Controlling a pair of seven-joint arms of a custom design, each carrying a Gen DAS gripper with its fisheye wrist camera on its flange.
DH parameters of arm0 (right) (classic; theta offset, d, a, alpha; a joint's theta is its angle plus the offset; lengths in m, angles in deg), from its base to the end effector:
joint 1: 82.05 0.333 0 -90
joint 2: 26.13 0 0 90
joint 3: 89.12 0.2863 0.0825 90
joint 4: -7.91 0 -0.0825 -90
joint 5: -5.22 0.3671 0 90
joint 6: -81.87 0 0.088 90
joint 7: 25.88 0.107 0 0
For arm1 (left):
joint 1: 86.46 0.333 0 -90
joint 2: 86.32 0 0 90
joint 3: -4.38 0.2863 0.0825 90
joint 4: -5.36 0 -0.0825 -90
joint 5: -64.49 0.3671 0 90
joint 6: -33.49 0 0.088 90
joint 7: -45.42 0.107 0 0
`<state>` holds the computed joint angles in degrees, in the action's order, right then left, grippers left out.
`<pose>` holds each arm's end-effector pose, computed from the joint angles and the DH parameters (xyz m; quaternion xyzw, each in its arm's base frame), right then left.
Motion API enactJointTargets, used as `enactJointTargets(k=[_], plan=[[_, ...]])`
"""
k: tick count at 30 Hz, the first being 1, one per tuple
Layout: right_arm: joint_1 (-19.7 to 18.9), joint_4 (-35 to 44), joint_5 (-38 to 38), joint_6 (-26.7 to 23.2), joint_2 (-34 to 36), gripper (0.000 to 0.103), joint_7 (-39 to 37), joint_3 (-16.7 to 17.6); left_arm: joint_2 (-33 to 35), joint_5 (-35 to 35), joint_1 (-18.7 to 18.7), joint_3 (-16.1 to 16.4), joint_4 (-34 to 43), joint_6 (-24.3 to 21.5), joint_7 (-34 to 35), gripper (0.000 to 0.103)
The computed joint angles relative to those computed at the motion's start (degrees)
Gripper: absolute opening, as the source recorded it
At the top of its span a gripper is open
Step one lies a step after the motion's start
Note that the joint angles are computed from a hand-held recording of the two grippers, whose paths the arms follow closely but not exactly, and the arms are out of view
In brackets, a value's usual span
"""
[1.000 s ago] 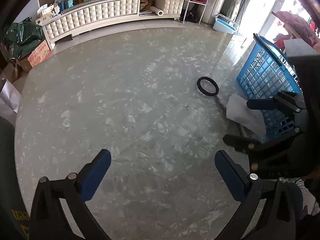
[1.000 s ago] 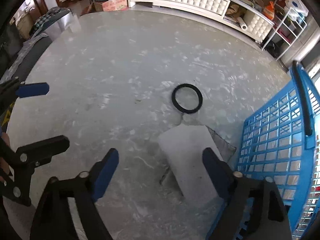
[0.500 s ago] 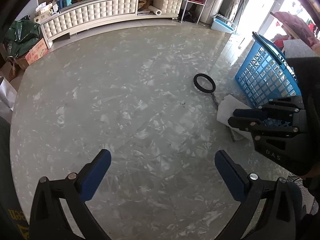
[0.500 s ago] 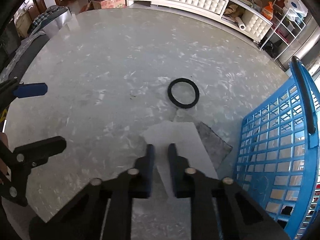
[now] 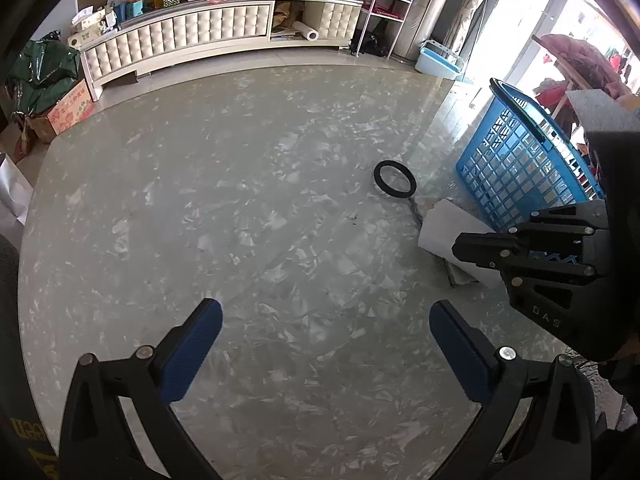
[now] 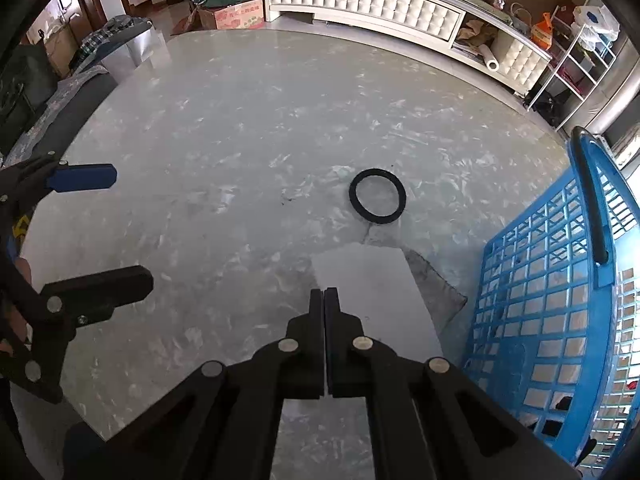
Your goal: Organize soft objects
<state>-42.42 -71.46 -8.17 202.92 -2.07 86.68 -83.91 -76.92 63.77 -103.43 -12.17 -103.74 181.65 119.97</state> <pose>0.5006 0.4673 0.4822 -0.8374 0.5169 -0.1186 0.1326 0.5203 -0.3349 0.4539 -0.5768 0.7743 -0.2519 0.0659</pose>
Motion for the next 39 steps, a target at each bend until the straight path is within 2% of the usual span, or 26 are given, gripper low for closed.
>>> enactJointTargets(k=[6, 7, 8, 9, 11, 12, 15, 18, 22, 29, 32, 33, 34, 35, 36, 39], plan=[[0.7, 0.8, -1.3, -0.8, 0.2, 0.001, 0.4, -0.3, 0.2, -0.3, 0.1, -0.1, 0.1, 0.3, 0.3, 0.103], [1.0, 1.2, -2.0, -1.2, 0.3, 0.002, 0.9, -0.5, 0.2, -0.4, 0.1, -0.1, 0.1, 0.4, 0.3, 0.103], [1.2, 1.8, -2.4, -1.6, 0.6, 0.009, 1.1, -0.6, 0.4, -0.3, 0.0, -0.1, 0.3, 0.4, 0.2, 0.103], [1.2, 2.2, -2.6, -2.0, 0.9, 0.017, 1.3, -0.7, 0.5, -0.2, 0.0, -0.1, 0.4, 0.4, 0.2, 0.103], [1.4, 3.0, -3.2, -2.8, 1.3, 0.079, 2.0, -1.0, 0.7, 0.2, 0.0, 0.0, 0.6, 0.3, -0.2, 0.103], [1.6, 2.9, -3.9, -2.7, 1.3, 0.086, 2.3, -1.2, 0.8, 0.1, 0.0, 0.0, 0.7, 0.4, -0.2, 0.103], [2.2, 2.9, -6.2, -2.6, 1.2, 0.088, 2.5, -1.5, 1.2, -0.1, 0.1, -0.1, 0.9, 0.4, 0.0, 0.103], [2.1, 5.6, -5.4, -5.0, 3.1, 0.088, 1.6, -1.2, 1.5, 0.3, 0.1, 0.0, 1.1, 0.4, -0.2, 0.103], [2.5, 7.8, -5.7, -6.6, 5.3, 0.097, 0.6, -1.9, 1.7, 0.2, 0.3, 0.0, 0.9, 0.6, -0.1, 0.103], [2.3, 10.3, -4.9, -8.3, 8.1, 0.097, 0.0, -2.8, 1.6, 0.4, 0.6, 0.0, 0.1, 0.8, 0.1, 0.103], [1.2, 10.4, -2.0, -8.1, 8.4, 0.096, 0.6, -2.4, 1.2, -0.3, 0.8, -0.2, -0.5, 1.0, 0.6, 0.103], [0.7, 9.5, -0.9, -7.3, 7.8, 0.094, 0.8, -2.3, 1.0, -0.6, 0.9, -0.2, -0.8, 1.2, 0.9, 0.103], [0.4, 7.9, -0.3, -6.0, 6.9, 0.082, 1.7, -2.3, 0.9, -0.7, 0.9, -0.2, -0.9, 1.2, 1.1, 0.103], [0.2, 6.8, -0.2, -5.2, 6.3, 0.062, 2.0, -2.4, 0.7, -0.8, 0.9, -0.2, -1.0, 1.2, 1.2, 0.103], [0.0, 6.1, -0.2, -4.9, 5.8, 0.058, 2.4, -2.5, 0.6, -0.7, 0.8, -0.2, -1.2, 1.2, 1.1, 0.103], [-0.9, 4.3, 0.8, -3.5, 4.3, 0.053, 1.8, -1.8, 0.6, -0.2, 0.6, 0.0, -1.0, 1.0, 0.5, 0.103]])
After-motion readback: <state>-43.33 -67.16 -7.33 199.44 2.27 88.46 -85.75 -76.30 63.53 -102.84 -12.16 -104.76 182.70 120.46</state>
